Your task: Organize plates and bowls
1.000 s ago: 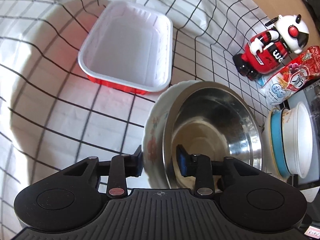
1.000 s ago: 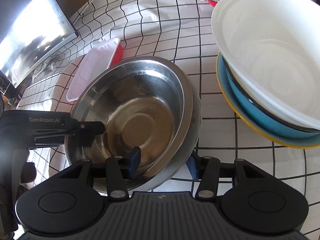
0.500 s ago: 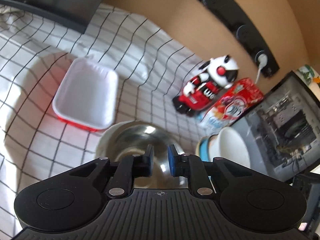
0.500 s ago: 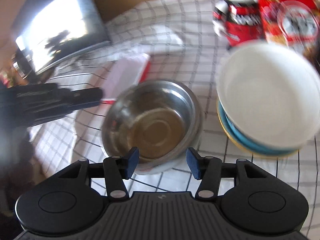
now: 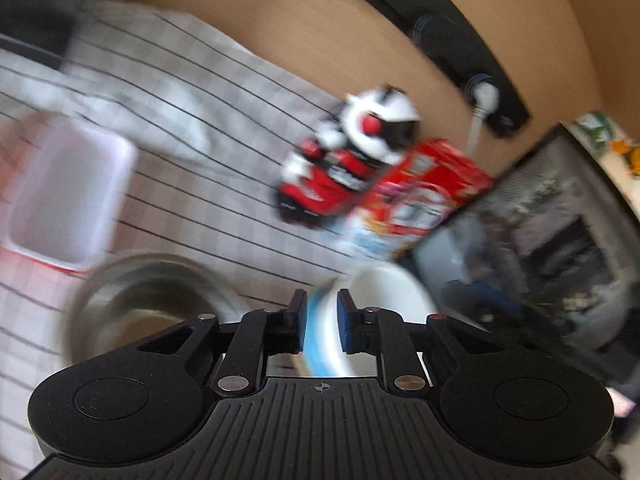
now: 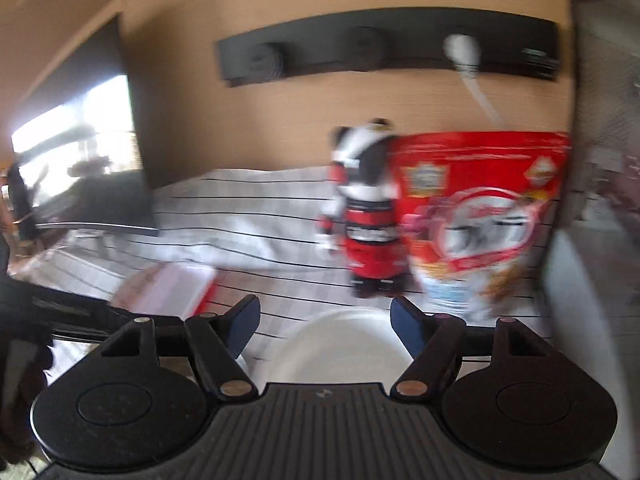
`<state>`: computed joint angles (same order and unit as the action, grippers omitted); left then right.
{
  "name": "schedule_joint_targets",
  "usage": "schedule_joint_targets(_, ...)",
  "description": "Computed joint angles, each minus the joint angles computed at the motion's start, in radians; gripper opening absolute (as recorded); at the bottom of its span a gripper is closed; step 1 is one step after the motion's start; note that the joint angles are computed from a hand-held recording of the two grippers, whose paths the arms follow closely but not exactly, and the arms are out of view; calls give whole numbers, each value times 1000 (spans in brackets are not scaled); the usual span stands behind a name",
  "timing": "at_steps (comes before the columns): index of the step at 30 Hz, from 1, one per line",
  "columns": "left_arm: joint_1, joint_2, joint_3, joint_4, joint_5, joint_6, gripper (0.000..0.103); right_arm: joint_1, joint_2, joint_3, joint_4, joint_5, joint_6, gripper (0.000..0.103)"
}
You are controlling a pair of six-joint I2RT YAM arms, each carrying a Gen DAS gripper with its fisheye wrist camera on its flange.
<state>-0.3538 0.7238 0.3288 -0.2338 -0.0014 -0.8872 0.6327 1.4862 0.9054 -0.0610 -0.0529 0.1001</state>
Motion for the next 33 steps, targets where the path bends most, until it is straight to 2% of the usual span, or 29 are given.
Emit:
schedule_joint_targets(2,-43,106,43,52,-29,12,19,-52,25,21,-53,-6,-22,73)
schedule_joint_targets(5,-146,279,180,-24,-199,58,19,-119,83,49,-116,-48,-27,73)
schedule_joint_targets(6,-154,331,221,-46,-215,73,19,-131,103,53,-115,-58,-22,73)
schedule_joint_targets(11,-122,518,336,-45,-122,146,19,-164,177,42,-76,-99,23,73)
schedule_joint_targets(15,-138,723,483,-148,-171,201,19,-168,279,74,-68,-134,45,73)
schedule_joint_targets(17,-129,808,542,-196,-181,212,25,-172,331,92,-70,-138,46,72)
schedule_joint_targets(20,-96,884,583,-216,-149,223,41,-188,377,107,-69,-173,44,70)
schedule_joint_targets(21,-81,906,595,-216,-127,228,42,-196,394,120,-79,-190,38,69)
schedule_joint_targets(23,-49,958,622,-215,-74,237,44,-213,423,144,-99,-220,28,60)
schedule_joint_targets(25,-33,1000,649,-222,-33,238,44,-229,450,166,-115,-236,32,57)
schedule_joint_targets(30,-19,1064,676,-197,29,242,42,-250,497,199,-127,-308,51,57)
schedule_joint_targets(33,-32,1085,691,-194,25,249,48,-247,535,229,-157,-375,54,57)
